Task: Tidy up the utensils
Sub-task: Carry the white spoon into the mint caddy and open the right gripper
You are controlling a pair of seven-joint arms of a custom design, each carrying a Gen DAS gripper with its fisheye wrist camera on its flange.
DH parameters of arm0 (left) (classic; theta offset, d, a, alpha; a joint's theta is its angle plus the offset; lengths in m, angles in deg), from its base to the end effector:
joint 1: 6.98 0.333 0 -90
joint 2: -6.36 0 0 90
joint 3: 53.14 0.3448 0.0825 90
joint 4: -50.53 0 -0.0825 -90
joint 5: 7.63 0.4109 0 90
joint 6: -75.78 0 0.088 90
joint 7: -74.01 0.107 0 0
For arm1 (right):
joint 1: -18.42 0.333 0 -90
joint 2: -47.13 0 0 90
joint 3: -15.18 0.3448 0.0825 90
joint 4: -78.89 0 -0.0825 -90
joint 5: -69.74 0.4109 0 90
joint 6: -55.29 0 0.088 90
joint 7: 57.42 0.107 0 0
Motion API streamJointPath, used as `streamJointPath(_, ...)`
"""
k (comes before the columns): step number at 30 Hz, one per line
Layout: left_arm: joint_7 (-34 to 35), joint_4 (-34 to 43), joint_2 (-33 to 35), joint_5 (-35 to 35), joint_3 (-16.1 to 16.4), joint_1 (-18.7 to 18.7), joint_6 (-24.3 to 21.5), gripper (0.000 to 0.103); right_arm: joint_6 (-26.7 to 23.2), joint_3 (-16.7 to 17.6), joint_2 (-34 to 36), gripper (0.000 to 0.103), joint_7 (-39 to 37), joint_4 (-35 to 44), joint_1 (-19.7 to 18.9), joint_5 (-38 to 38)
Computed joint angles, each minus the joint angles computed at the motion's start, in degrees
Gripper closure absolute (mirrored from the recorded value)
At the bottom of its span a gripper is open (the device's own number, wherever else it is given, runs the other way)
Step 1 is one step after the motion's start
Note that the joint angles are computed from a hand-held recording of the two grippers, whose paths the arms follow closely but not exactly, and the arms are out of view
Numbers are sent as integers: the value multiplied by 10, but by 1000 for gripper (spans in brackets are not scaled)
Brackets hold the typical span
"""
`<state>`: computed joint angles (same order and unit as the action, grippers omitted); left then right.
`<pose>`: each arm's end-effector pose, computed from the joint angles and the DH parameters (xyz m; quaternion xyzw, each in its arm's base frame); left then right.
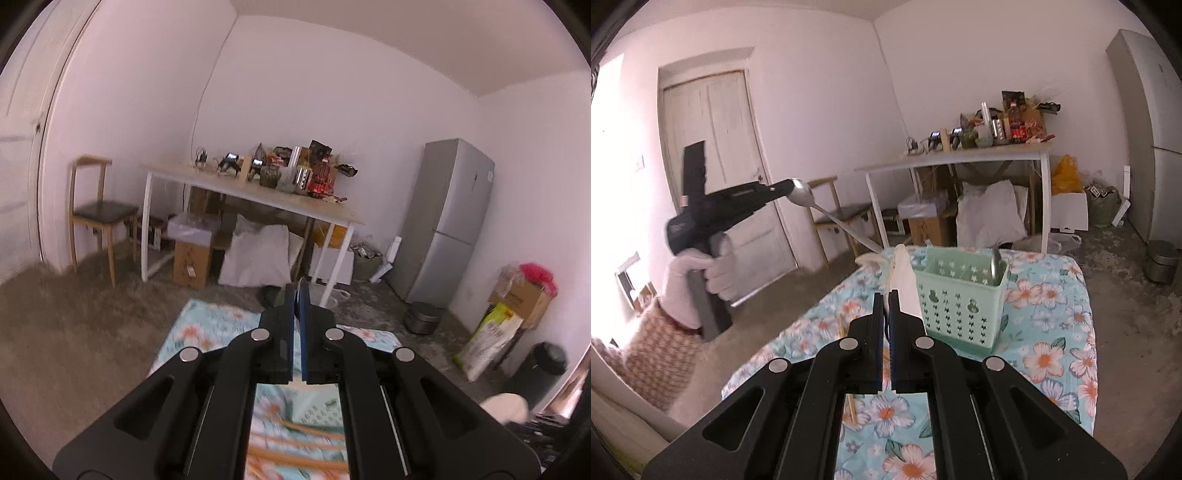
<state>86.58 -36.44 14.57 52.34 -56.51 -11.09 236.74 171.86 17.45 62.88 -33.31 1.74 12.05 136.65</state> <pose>0.6683 -0.1262 0.7204 -0.6646 0.4282 -0.4538 0.4111 0.7144 -0.0040 0.6763 -0.7545 0.3357 -0.0749 0.5589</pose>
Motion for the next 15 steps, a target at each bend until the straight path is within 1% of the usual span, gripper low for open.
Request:
streamJointPath(2,44,44,32,-10,-5,-5,-25,101,-6,0,7,100,9,10,-4,5)
streamJointPath(4,75,86,63,-6,-1,-19,-52,101,-3,1,11,100,12,15,-5,4)
streamJointPath(8,184,174,132,-54,0,-39,-101,101,-1,3,25,100,22,29,-9,-3)
streamJointPath(10,229,208,160,-89,0,-43,-112,101,-1,5,30,100,26,36,-11,-7)
streamJointPath(13,296,253,199,-166,-15,-37,-122,100,2,8,37,100,32,43,-14,-11)
streamJointPath(14,301,248,198,-186,-16,-33,-110,99,2,8,40,100,35,46,-16,-11)
streamJointPath(15,300,239,196,-202,-15,-30,-92,94,3,9,43,100,37,50,-17,-12)
